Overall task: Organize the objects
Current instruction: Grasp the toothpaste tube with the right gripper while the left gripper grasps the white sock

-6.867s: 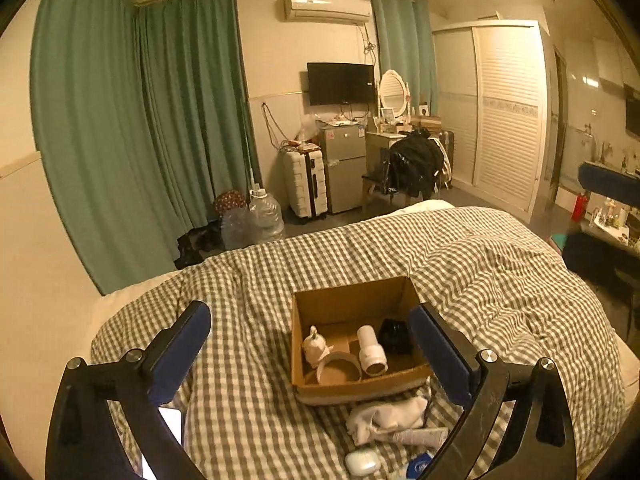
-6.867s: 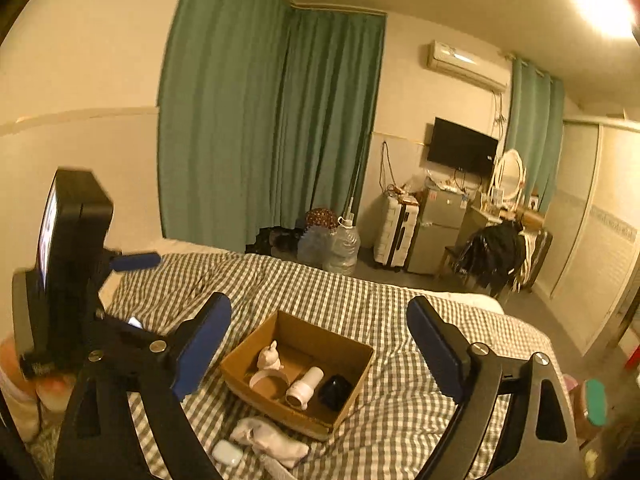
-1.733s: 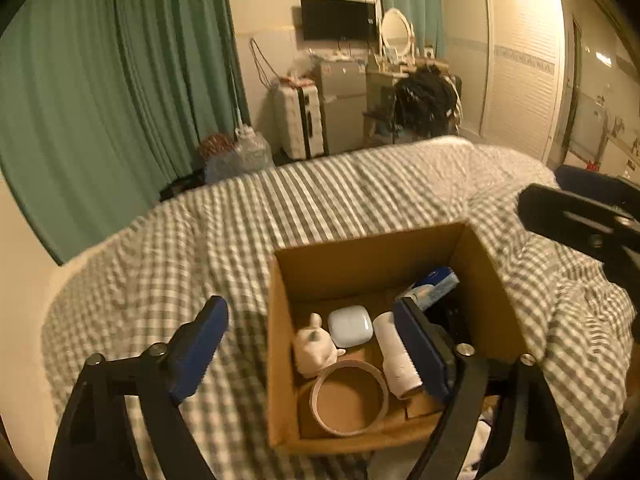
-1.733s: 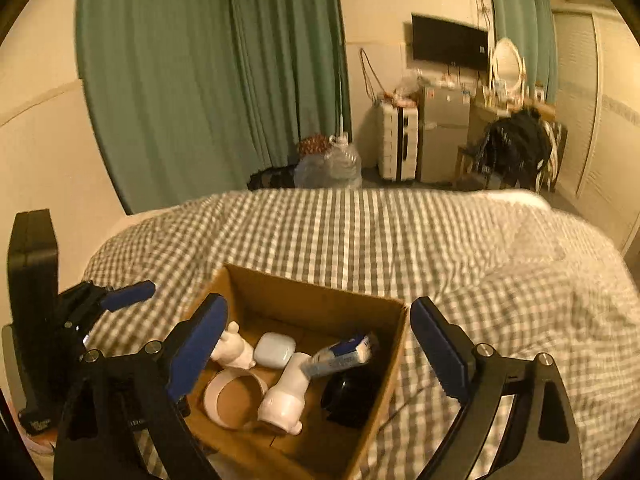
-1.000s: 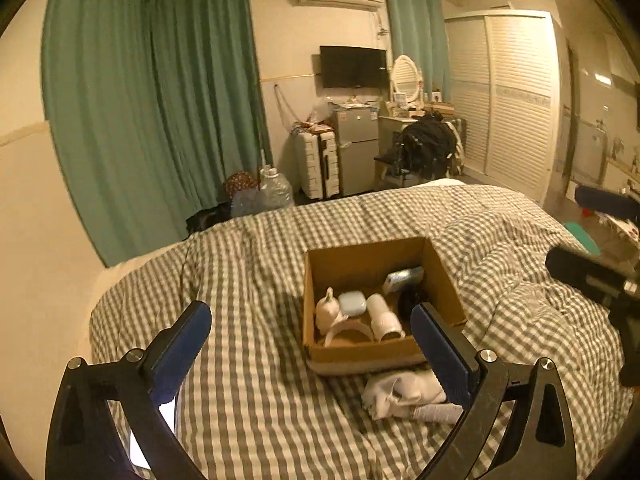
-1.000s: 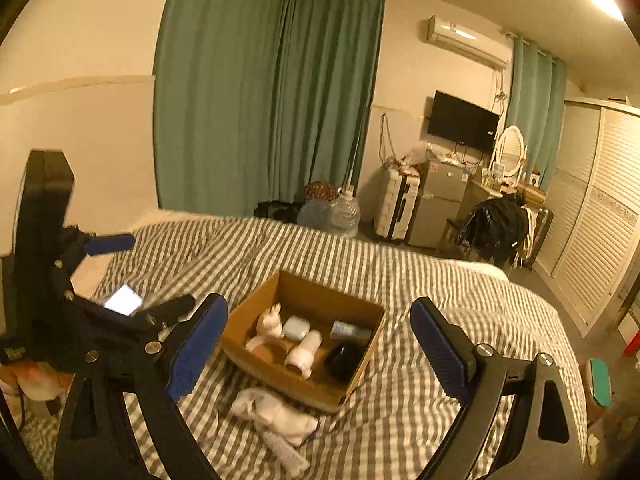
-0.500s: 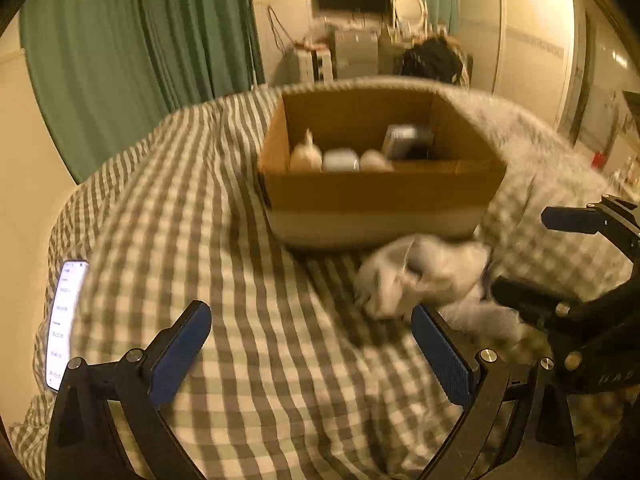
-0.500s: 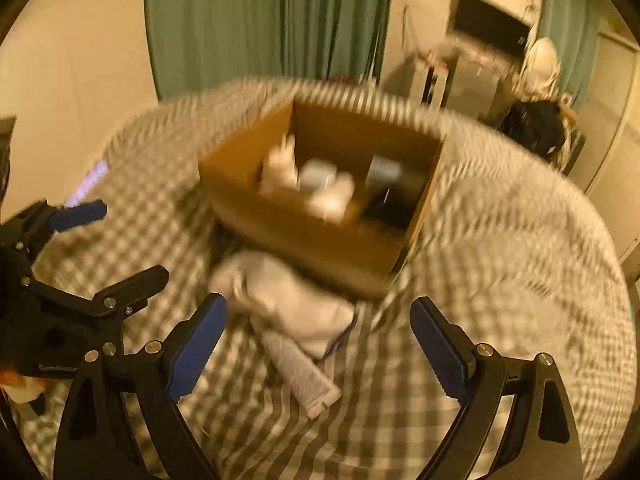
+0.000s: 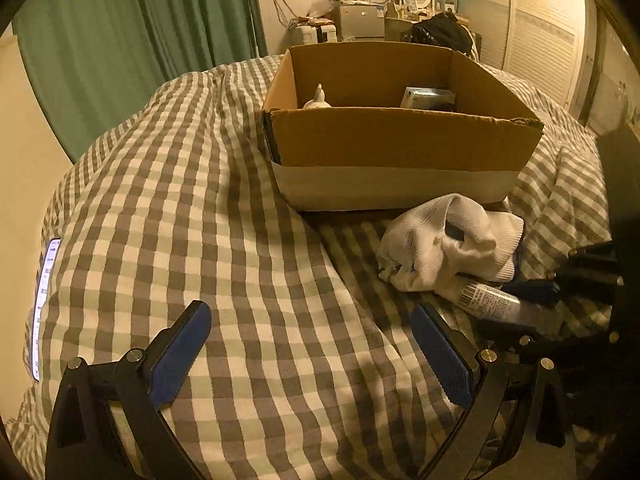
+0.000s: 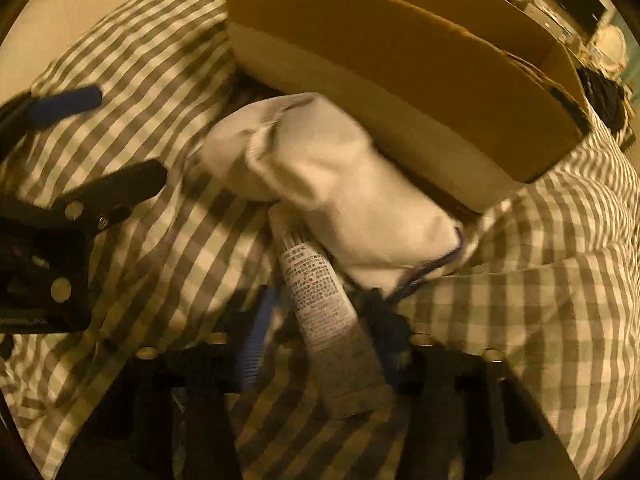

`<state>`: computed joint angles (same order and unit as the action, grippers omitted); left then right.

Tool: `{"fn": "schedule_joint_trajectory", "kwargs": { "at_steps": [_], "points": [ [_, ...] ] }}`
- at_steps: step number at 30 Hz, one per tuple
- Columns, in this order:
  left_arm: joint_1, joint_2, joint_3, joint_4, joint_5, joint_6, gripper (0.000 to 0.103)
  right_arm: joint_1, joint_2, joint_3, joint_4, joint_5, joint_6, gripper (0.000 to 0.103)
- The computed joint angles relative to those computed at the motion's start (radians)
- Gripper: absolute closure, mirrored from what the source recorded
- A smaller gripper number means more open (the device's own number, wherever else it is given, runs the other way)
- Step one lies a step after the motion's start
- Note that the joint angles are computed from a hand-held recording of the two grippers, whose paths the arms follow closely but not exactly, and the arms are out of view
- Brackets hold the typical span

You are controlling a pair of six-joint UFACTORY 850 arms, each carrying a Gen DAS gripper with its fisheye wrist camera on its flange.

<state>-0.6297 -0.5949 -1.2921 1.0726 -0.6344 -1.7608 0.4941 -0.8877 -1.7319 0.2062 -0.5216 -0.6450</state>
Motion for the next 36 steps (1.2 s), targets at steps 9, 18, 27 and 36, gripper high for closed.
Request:
{"fn": "schedule_joint_trajectory", "kwargs": {
  "at_steps": [9,18,27,36],
  "points": [
    [0.000,-0.006,-0.019,-0.013,0.000,0.012,0.000,-0.037,0.183,0.227,0.322,0.158,-0.333,0.077],
    [0.002,-0.101,-0.169,-0.015,0.088,0.123,0.000,-0.109,0.256,0.268,0.581,0.233,-0.523,0.078],
    [0.030,-0.272,-0.380,-0.218,0.111,0.458,0.000,-0.144,0.220,0.207,0.624,0.199,-0.513,0.078],
    [0.027,-0.265,-0.379,-0.230,0.103,0.454,0.016,-0.139,0.211,0.207,0.707,0.194,-0.580,0.078]
  ]
}}
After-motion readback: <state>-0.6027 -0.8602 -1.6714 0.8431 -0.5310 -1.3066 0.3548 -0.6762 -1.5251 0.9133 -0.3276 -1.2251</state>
